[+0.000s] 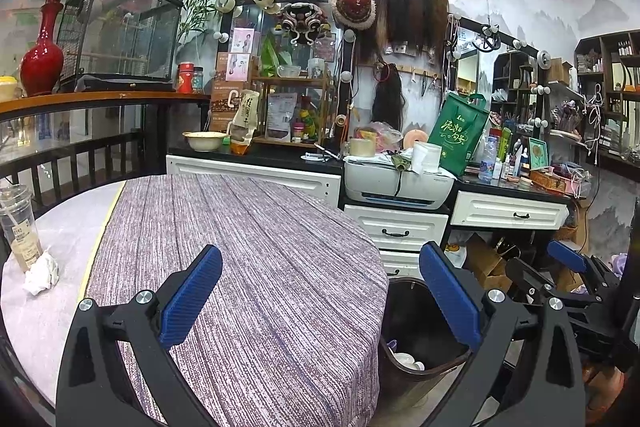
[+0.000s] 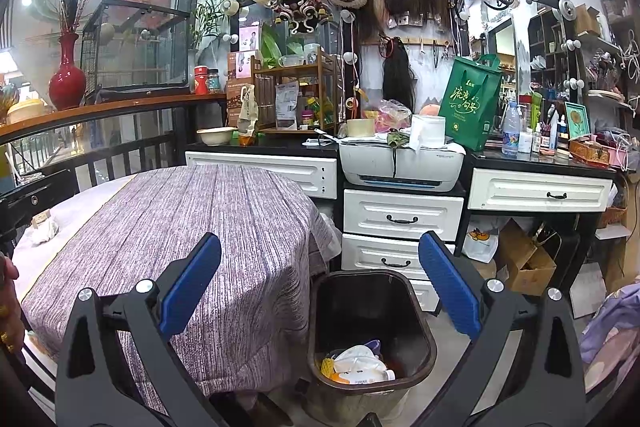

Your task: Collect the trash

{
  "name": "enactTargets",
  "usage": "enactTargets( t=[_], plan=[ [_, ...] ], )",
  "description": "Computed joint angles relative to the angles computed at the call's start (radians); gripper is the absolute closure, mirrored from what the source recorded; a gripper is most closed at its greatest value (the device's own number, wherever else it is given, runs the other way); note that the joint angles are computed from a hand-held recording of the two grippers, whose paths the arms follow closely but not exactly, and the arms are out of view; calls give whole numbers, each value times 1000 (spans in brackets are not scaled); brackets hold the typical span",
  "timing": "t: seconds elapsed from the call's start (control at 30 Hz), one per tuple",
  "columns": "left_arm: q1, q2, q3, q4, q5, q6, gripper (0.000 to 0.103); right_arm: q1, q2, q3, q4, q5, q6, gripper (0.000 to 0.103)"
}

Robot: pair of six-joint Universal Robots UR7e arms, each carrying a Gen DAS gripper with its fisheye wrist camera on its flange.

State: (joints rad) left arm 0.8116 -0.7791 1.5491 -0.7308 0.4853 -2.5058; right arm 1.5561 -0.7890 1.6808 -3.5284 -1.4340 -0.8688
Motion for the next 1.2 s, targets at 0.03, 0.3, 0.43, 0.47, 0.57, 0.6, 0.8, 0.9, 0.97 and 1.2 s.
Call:
enactTargets(
  t=[0.03,0.3,0.43,0.47,0.57,0.6,0.8,0.9,0.97,1.2],
  plan=[
    [0,2,-1,-4,-2,2,5,0,0,0,1,-1,0,6],
    [-2,15,-18,33,-3,-24,5,0,1,2,-1,-1,0,6],
    [-1,14,-6,3,3,-11,5,1,1,1,1,-2,1,6],
    [0,15,-11,18,4,-23,5,1,2,1,0,-3,1,6],
    [5,17,-31,89,13,-94,5,1,2,2,-2,-2,0,6],
    [6,18,-36,105,12,-115,5,1,2,1,-2,-2,0,6],
    [5,16,-34,96,1,-106,5,1,2,1,0,-2,0,6],
    [4,18,-39,108,1,-112,5,2,2,-1,4,-7,0,6],
    [5,21,-45,117,0,-117,5,2,3,-5,7,-9,2,6],
    [10,22,-60,175,3,-167,5,4,5,-10,10,-11,2,6]
  ],
)
